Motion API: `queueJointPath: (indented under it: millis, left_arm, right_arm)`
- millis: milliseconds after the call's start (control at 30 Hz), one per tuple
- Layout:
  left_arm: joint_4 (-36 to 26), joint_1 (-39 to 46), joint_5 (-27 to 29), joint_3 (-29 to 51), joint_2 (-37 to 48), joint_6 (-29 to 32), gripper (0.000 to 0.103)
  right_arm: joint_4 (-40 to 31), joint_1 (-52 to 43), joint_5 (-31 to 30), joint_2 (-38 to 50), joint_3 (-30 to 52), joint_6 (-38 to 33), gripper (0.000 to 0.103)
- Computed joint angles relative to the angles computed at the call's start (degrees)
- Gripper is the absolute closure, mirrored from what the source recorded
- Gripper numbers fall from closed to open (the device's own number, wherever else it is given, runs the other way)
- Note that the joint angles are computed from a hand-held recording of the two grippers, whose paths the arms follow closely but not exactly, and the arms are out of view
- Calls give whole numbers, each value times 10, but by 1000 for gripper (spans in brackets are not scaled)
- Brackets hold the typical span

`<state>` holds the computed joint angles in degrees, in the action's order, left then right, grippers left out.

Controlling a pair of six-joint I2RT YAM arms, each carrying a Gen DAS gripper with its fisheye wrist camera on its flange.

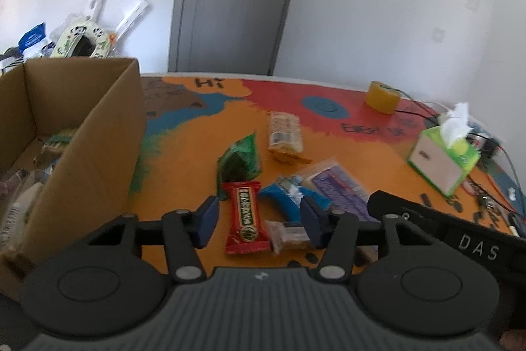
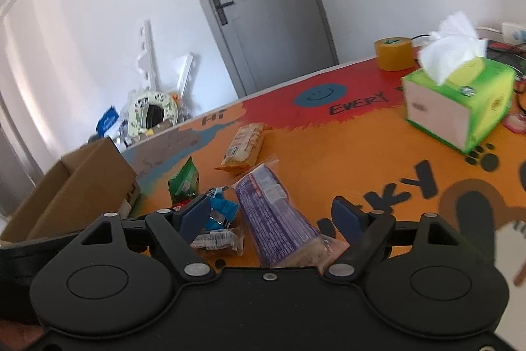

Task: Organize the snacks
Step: 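Grasp the red snack bar with the left tool while the right tool grasps the purple wrapped bar, then carry both held snacks over the cardboard box and release them inside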

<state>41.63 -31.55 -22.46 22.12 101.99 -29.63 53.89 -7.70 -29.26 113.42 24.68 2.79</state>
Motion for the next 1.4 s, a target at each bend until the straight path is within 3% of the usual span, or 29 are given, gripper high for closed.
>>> queueJointPath:
  millis: [333,400,467,500,533,567,733,1000,1233,1400]
  left_arm:
    - [4,33,23,36,71,-7,56]
    - [13,26,7,35,78,1,63]
    - [7,22,-5,38,79,-1,73]
    - [4,22,-5,37,77,-3,81]
    - [4,22,-2,34,74,-2,82]
    - [4,22,1,30,71,-1,83]
    - [25,15,23,-4,49,-10,84]
    - [34,-17,10,-69,-46,-18,85]
    - [-1,-51,-27,-129,-175,-28,85]
    - [-58,-66,-52,-156,-283,-29,85]
  right_arm:
    - [-55,24,27,47,59,-20,26]
    - [-49,32,48,42,49,-36,33]
    - [-57,37,67,31,44,-48,54]
    - [-66,31,57,26,43,-48,60]
    - [-75,24,43,21,42,-45,68]
    - [-74,18,37,18,36,-42,69]
    - [-46,-6,12,1,-8,-35,72]
    - [-2,-30,-20,-52,-82,-13,74]
    - [19,-18,-28,-119,-132,13,74]
    - [20,-10,-34,-173,-161,20,74]
